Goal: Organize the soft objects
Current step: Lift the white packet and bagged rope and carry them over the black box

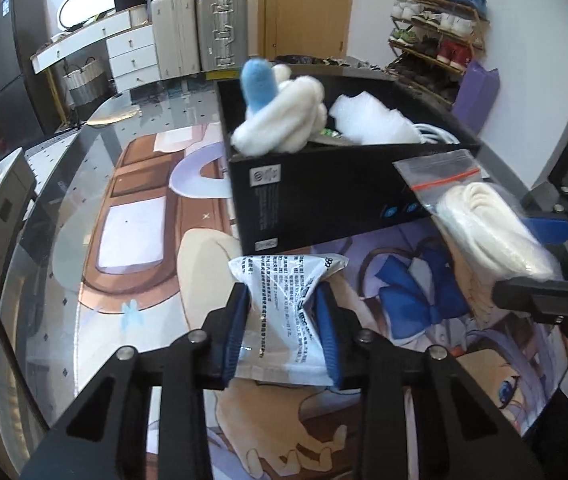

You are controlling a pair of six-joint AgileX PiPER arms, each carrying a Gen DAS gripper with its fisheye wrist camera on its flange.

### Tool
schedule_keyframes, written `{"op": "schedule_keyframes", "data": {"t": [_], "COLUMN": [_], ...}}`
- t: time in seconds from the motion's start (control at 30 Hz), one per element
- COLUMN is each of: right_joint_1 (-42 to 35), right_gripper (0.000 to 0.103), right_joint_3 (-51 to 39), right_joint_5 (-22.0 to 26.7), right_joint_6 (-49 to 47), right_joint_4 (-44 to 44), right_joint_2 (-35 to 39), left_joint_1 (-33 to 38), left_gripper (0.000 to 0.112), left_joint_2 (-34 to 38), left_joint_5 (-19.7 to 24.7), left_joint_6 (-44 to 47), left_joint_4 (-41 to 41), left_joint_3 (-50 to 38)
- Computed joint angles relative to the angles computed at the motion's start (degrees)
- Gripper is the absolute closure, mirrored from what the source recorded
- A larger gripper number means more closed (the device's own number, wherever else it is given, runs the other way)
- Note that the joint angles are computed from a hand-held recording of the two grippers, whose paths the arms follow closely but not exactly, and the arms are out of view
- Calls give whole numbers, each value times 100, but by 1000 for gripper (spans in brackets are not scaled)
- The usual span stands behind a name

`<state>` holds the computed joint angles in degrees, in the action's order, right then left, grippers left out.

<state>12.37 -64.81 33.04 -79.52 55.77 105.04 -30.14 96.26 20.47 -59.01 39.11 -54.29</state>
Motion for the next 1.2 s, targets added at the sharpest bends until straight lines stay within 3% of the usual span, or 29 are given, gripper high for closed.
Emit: {"op": "schedule_keyframes", "data": {"t": [0.43,0.8,1.2], "right_joint_1": [-244,-420,-622], "right_gripper": [61,61,61], "right_joint_3": [152,184,-53], "right_joint_5": [198,223,263], "right_joint_6": [-566,-701,-486], "right_joint_4": [567,960,956], "right_joint_2": [-250,-363,-291], "left_joint_1": [-357,-165,549], "left_gripper": [81,80,80], "left_joint_2": [-897,-1468,-1049], "left_joint_5": [-67,-42,-376], "left_joint_6": [-546,-1063,-25], "left_joint_4": [740,1242,236], "left_joint_3": [282,426,106]}}
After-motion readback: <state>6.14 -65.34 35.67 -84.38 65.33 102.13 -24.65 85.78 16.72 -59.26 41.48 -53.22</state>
